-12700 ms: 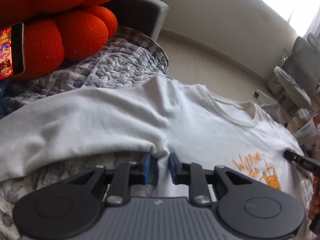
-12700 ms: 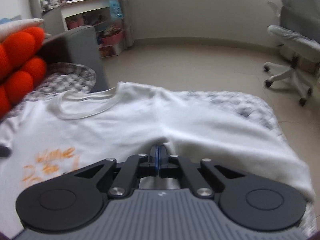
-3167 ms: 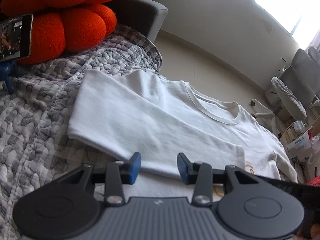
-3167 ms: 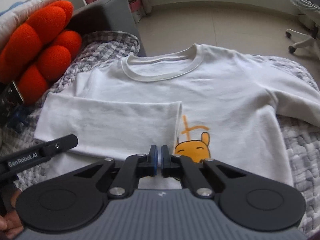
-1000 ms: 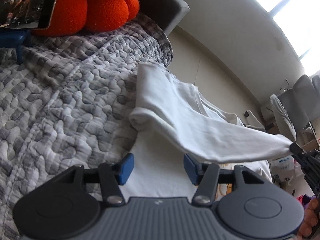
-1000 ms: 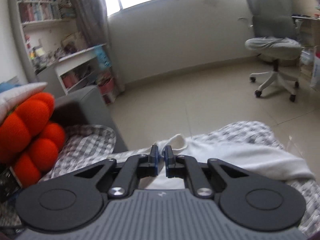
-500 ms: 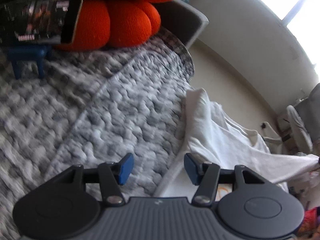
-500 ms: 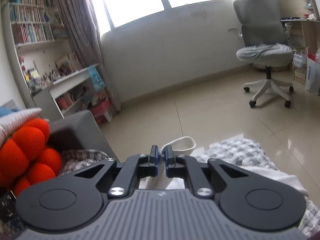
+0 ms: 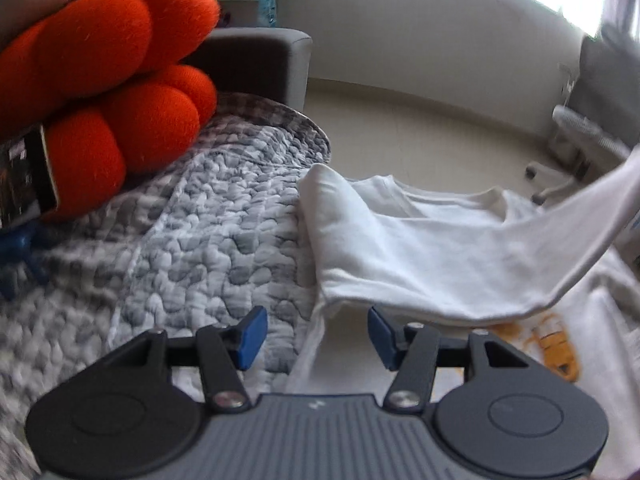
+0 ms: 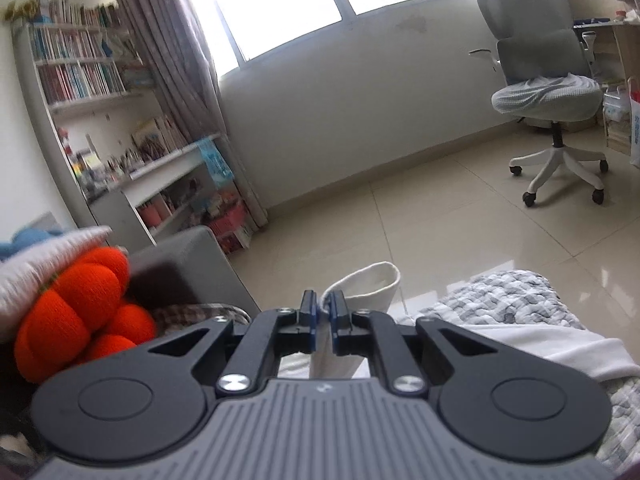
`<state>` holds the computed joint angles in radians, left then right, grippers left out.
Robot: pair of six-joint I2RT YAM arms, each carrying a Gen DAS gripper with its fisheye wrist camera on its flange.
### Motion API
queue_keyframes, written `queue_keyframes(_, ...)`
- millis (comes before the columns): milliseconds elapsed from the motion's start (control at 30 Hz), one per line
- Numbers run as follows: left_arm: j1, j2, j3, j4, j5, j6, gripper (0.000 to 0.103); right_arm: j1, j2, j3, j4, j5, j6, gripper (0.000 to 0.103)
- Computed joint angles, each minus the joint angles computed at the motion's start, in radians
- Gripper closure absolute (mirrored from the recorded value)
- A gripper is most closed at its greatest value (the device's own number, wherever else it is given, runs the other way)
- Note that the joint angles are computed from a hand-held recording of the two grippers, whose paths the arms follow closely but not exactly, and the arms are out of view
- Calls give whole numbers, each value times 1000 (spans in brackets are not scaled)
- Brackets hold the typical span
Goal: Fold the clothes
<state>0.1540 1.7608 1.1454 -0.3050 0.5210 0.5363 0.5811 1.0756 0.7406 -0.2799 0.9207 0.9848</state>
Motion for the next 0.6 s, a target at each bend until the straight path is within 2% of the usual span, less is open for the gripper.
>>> queue_keyframes(33, -4, -1, -9, 25, -13, 1, 47, 5, -10, -4, 8, 8, 1, 94)
queue_keyframes(167, 5, 34, 3, 77, -45, -47, 64, 24, -16, 10, -14, 40, 17, 94)
queue_keyframes(200, 10, 49, 23, 64, -49, -70, 65, 26, -10, 17, -27, 42, 26, 94)
queue_keyframes(300, 32, 91, 89, -2, -28, -120, 66, 23, -3, 33, -89, 22, 78, 94)
queue_keyframes(500, 51, 94, 129, -78, -17, -150, 65, -23, 112, 103, -268, -118, 144, 94)
queue_keyframes(600, 45, 80, 109, -45, -56, -134, 66, -31, 143, 111, -298, -157, 155, 94)
